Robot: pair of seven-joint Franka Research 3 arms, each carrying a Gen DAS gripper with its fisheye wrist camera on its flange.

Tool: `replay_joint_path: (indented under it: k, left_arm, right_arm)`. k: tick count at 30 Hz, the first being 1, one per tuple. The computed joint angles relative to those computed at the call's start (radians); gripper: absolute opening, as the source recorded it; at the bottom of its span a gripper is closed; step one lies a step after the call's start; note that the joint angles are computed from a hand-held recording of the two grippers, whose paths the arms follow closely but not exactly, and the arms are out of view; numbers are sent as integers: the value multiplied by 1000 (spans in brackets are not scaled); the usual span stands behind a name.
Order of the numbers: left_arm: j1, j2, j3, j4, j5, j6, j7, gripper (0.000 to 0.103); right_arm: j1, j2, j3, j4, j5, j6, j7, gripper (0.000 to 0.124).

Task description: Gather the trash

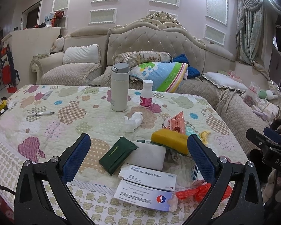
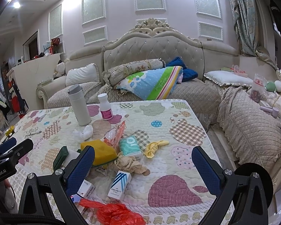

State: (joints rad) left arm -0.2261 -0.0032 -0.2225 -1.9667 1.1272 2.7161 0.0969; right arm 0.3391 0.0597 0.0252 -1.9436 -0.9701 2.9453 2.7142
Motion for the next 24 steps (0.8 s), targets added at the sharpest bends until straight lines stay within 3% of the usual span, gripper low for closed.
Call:
replay_joint_path:
  k: [24]
  left_arm:
    - [-12, 25, 8, 12, -23, -23, 17, 102]
  right_arm:
    - [3, 4, -4, -15, 65, 5, -55, 103]
